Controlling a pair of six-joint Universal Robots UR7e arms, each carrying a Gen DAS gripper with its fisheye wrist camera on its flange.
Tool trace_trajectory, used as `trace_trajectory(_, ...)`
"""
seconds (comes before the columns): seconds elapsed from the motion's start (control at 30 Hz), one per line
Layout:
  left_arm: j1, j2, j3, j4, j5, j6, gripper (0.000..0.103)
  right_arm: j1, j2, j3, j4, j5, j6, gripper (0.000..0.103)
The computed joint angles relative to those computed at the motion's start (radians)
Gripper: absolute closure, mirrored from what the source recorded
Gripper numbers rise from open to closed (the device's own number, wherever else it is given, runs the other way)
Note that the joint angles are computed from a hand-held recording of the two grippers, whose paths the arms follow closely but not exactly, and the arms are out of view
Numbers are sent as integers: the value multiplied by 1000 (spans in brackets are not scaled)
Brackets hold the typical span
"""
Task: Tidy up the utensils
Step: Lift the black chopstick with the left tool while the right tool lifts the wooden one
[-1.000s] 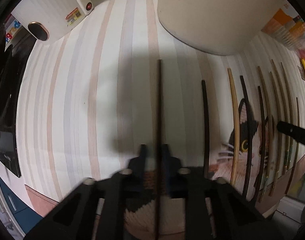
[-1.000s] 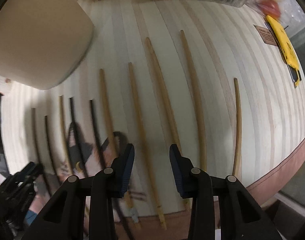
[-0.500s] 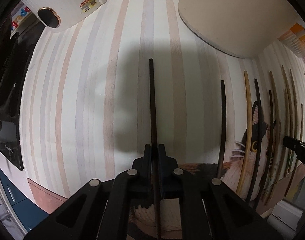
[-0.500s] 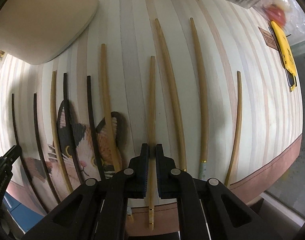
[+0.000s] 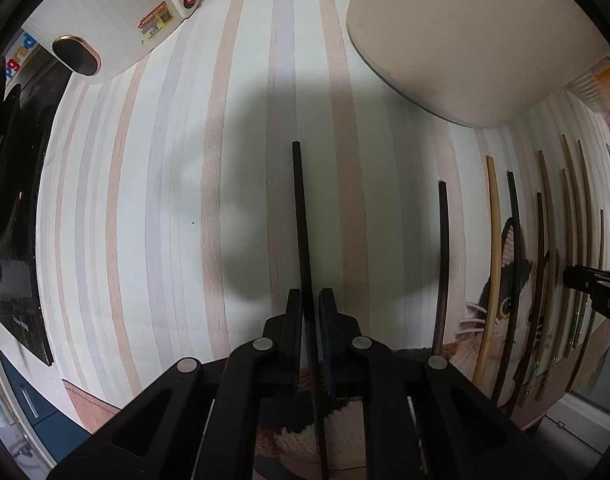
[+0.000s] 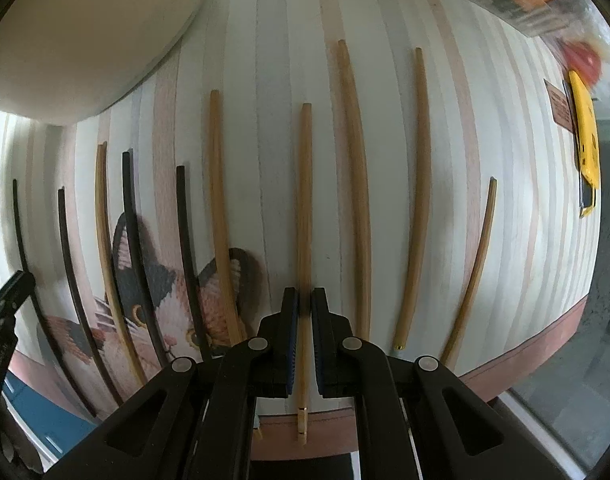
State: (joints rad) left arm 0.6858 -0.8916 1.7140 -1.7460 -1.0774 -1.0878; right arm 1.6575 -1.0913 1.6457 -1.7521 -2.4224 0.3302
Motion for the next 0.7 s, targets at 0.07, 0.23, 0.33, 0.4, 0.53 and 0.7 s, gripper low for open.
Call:
trace_trajectory(0.07,23,36,-50,6,9,15,95,4,9,-4,8,-2,5,95)
trace_trajectory(0.23,41,52,-79,20,17,33,95,5,32,-31,11,11,16,95)
trace_trajectory(0.33,38,54,-79,20,18,29,95,-16,19,-14,-6,18,-2,95)
trace_trajectory(0.4,34,58,-80,23,16,24,95,-26,19,-32,8,23,-6,95)
trace_trajectory(0.53,31,70,-92,34,16,20,96,-48,6,-24,-17,15,-50,94)
trace_trajectory(0.7,10,88,-94,58,51,-9,99,-46,-17,13,-68,8,-77,96)
